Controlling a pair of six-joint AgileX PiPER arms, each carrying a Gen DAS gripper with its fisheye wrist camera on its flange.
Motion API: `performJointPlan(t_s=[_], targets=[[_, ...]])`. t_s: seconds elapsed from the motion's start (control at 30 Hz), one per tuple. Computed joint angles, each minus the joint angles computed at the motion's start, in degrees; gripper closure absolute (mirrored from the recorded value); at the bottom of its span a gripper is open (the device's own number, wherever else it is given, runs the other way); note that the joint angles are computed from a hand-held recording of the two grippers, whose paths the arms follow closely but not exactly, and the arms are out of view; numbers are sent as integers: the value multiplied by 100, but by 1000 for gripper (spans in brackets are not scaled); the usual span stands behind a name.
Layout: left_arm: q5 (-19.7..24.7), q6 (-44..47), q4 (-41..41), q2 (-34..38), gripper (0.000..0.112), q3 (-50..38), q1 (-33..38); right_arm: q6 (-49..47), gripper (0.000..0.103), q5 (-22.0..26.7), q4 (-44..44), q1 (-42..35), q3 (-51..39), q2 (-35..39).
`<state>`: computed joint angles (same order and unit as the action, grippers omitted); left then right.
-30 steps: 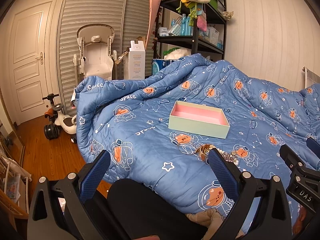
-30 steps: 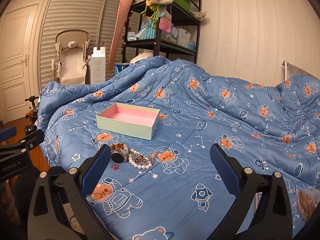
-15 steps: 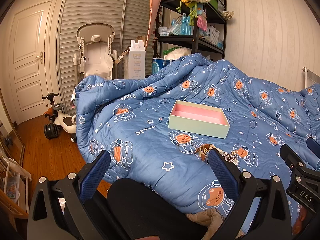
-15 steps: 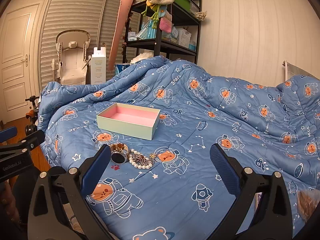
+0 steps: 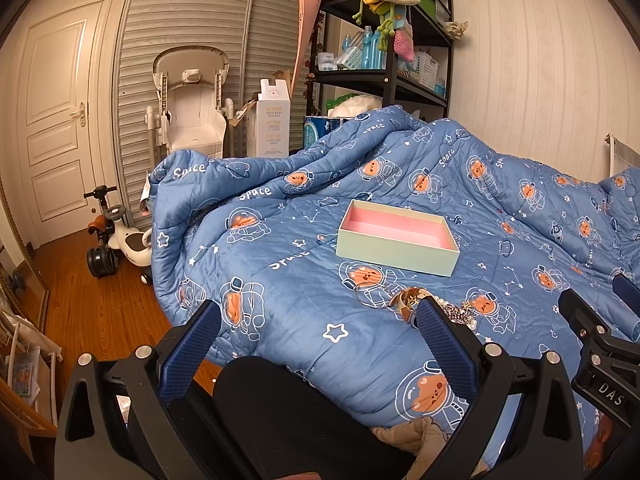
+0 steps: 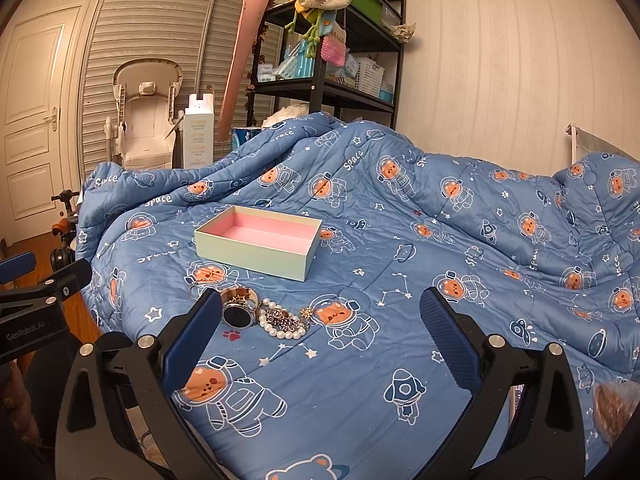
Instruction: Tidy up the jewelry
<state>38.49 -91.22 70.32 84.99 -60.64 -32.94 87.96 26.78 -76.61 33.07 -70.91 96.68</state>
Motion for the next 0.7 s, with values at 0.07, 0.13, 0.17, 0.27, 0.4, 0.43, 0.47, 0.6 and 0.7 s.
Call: performJointPlan(t_s=[0.07,0.13,0.17,0.27,0.4,0.43,0.47,0.6,0.7], targets=[[-1,-9,0,14,16,-1,-3,4,5,11,-4,17,-9,7],[-7,-21,10,18,16,0,-1,-27,5,18,21,21,-27,16],[-7,-21,12,21,16,-2,-1,-33,5,16,26,19,-27,14],[-19,-95,66,40,16,32,-24,-51,5,15,42,20,-29,18],[-8,-161,111,72,16,39,-48,-88,5,16,68,18,-43,32],[-4,-173,119,76,16,40,-52,-89,5,20,66,20,-44,32],[-14,-166,111,78,16,37,-45,-90,5,25,64,22,-46,33],[-9,-332,210,155,16,71,-91,-100,5,26,80,31,-53,48],[-89,-383,247,149,16,120,-88,-211,5,-32,177,17,-68,66]])
